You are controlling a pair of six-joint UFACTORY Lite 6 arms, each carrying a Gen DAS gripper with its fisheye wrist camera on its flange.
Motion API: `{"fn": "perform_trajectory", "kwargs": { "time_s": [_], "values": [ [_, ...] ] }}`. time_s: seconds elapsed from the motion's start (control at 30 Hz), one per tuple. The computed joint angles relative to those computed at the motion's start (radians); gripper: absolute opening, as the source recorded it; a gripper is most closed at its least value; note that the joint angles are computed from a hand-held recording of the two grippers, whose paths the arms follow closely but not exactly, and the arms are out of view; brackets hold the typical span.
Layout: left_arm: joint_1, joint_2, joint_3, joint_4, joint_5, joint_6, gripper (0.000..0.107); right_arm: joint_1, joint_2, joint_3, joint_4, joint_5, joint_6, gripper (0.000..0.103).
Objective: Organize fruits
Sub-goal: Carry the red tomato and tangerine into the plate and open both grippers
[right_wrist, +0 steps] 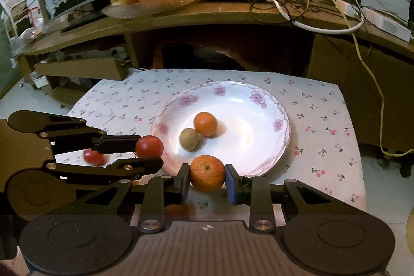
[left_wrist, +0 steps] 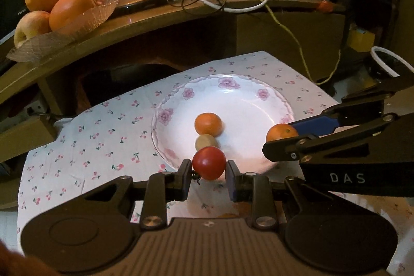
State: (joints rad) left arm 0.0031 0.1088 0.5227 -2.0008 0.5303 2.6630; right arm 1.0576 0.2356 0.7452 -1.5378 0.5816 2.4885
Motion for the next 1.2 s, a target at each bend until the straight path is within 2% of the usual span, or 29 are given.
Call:
{"fn": "perform_trajectory", "kwargs": {
  "time_s": [0.5, 0.97, 1.03, 1.2],
  "values": [
    [-0.048, 0.175, 0.121, -0.098, -0.012, 0.072, 0.034, -0.126, 0.107, 0.039, -0.149, -0.064, 0.071, 0.031],
    [-0.046, 0.179, 0.125, -0.097, -0.009, 0.079, 0.035, -0.141, 0.129, 0.052, -0.169, -0.06, 0.074, 0.033],
    [-0.044, 0.174, 0.126, -0.096, -0.006, 0.076, 0.036, -0.141, 0.121, 0.042, -0.188, -0.056, 0.092, 0.036],
    [-0.035, 0.16, 0.121, -0.081, 0.002, 0.062, 0.037, -0.14, 0.102, 0.028, -0.2, -0.043, 0.11, 0.038]
  ]
}}
